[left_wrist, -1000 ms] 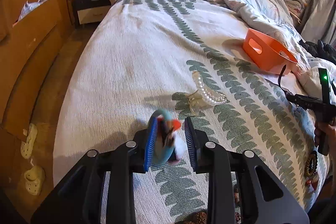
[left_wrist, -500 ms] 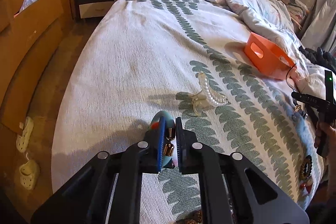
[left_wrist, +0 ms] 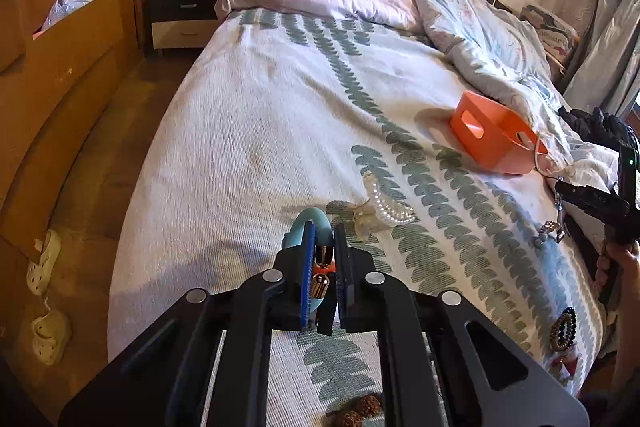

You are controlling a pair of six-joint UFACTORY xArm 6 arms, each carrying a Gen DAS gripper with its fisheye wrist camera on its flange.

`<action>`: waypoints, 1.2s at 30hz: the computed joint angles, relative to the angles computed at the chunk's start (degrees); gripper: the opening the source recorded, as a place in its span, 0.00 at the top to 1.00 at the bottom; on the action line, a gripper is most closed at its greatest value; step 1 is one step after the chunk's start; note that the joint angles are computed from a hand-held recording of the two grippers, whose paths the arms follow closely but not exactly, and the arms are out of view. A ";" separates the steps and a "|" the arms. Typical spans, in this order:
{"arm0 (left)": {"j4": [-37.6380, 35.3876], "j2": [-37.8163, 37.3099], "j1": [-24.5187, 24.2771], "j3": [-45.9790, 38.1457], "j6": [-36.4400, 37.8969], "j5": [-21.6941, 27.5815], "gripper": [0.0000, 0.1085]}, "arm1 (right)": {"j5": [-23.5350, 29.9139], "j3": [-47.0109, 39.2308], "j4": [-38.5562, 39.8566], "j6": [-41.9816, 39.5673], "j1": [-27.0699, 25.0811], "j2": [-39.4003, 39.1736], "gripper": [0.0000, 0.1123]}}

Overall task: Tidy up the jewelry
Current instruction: 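Carry the blue ring to the brown bracelet while the right tool carries the watch to the black bracelet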

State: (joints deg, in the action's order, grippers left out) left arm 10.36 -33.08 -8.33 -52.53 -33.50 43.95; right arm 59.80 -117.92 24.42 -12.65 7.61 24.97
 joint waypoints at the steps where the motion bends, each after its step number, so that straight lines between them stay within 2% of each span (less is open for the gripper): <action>1: 0.37 -0.38 -0.31 -0.03 -0.41 0.12 0.92 | 0.38 0.09 0.31 0.00 -0.16 -0.34 0.59; 9: 5.23 -2.63 -2.58 -0.77 -4.68 1.83 0.92 | -1.16 7.55 3.44 -1.87 -0.85 -7.75 0.59; 15: 9.57 -4.84 -6.03 -2.08 -8.30 4.39 0.92 | -1.56 14.63 5.33 -3.96 -1.63 -15.79 0.59; 22: 14.44 -7.49 -12.11 -3.88 -13.49 9.30 0.92 | -0.57 22.76 8.21 -6.00 -3.26 -26.67 0.59; 30: 19.72 -10.97 -19.45 -4.94 -18.59 15.12 0.91 | -0.71 38.03 10.52 -8.34 -3.64 -42.74 0.59; 36: 21.72 -13.13 -25.15 -3.74 -22.78 19.31 0.91 | -0.24 45.69 9.20 -7.31 -3.59 -48.73 0.59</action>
